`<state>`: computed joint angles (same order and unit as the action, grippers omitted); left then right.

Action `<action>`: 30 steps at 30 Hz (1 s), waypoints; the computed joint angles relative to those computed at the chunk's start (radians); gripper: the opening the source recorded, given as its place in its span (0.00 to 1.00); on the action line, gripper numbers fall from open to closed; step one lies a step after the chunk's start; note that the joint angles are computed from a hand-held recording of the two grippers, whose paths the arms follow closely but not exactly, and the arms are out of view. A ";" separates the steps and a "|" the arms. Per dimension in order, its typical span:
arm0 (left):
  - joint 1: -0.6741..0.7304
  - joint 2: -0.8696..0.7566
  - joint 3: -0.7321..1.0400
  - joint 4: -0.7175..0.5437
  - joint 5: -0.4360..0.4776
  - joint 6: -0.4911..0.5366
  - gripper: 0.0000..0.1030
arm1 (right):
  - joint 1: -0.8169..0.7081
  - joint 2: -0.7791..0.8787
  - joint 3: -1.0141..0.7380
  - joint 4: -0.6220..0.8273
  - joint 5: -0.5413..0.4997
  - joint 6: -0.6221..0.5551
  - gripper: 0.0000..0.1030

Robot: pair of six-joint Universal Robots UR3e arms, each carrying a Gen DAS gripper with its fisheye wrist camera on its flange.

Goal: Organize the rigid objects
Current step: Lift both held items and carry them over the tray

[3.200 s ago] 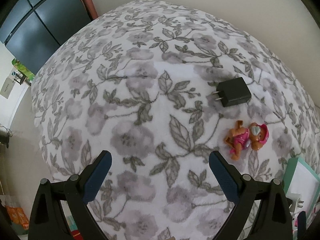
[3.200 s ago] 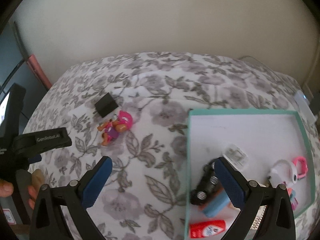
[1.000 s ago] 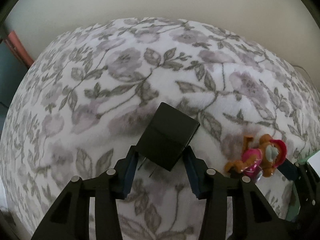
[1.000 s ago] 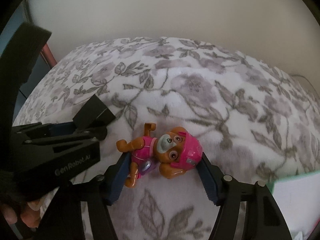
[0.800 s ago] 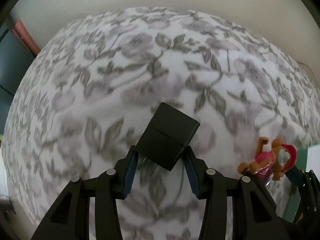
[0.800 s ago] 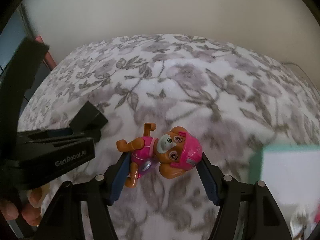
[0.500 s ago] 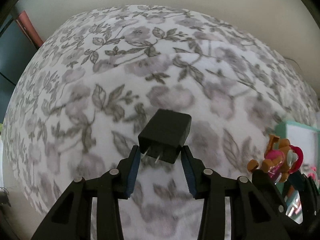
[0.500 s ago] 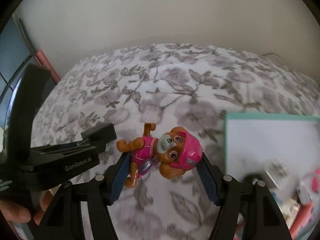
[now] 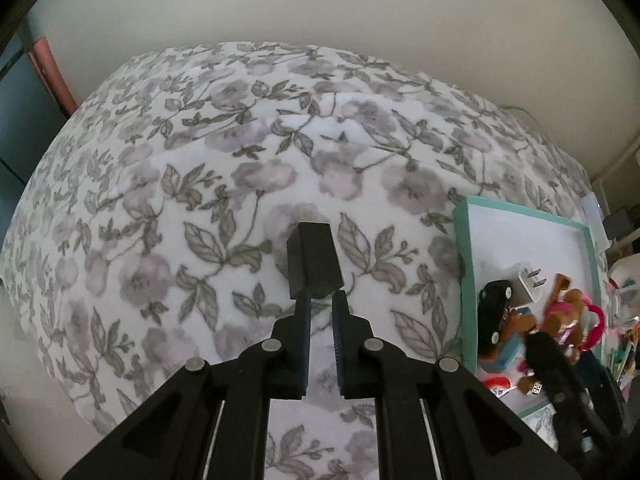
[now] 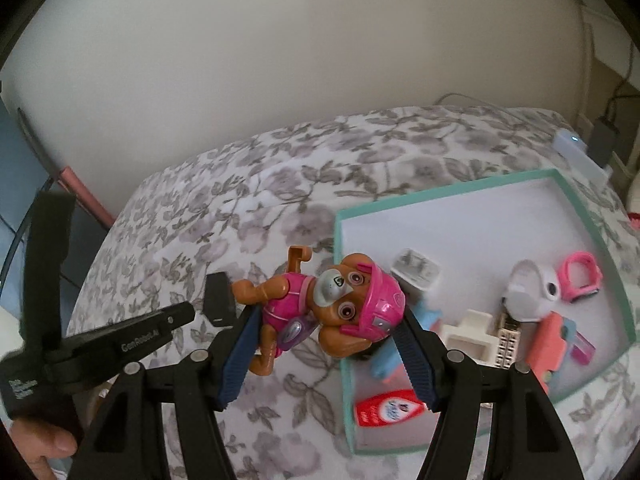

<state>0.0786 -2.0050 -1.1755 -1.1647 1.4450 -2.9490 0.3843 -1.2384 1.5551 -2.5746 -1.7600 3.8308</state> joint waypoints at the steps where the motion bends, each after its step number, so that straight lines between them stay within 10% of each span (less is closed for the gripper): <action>1: 0.005 0.001 -0.016 0.017 -0.004 -0.002 0.13 | -0.005 -0.012 0.017 -0.009 0.004 0.001 0.67; 5: 0.020 -0.036 -0.013 0.063 0.014 -0.033 0.55 | -0.019 -0.039 0.049 -0.033 0.016 0.008 0.67; 10: 0.017 -0.103 0.040 0.115 0.039 -0.066 0.63 | -0.038 -0.042 0.050 -0.042 0.034 0.004 0.67; 17: -0.034 -0.235 0.151 0.097 0.135 -0.084 0.63 | -0.069 -0.048 0.065 -0.060 0.067 0.000 0.67; 20: -0.050 -0.265 0.177 0.081 0.154 -0.087 0.30 | -0.084 -0.056 0.080 -0.063 0.078 0.005 0.67; 30: -0.064 -0.180 0.088 0.084 0.124 -0.069 0.30 | -0.123 -0.119 0.173 -0.078 0.100 0.034 0.67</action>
<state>0.0150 -2.1847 -1.0880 -1.0805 1.5695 -3.0180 0.2618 -1.3573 1.7283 -2.6524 -1.6603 3.8653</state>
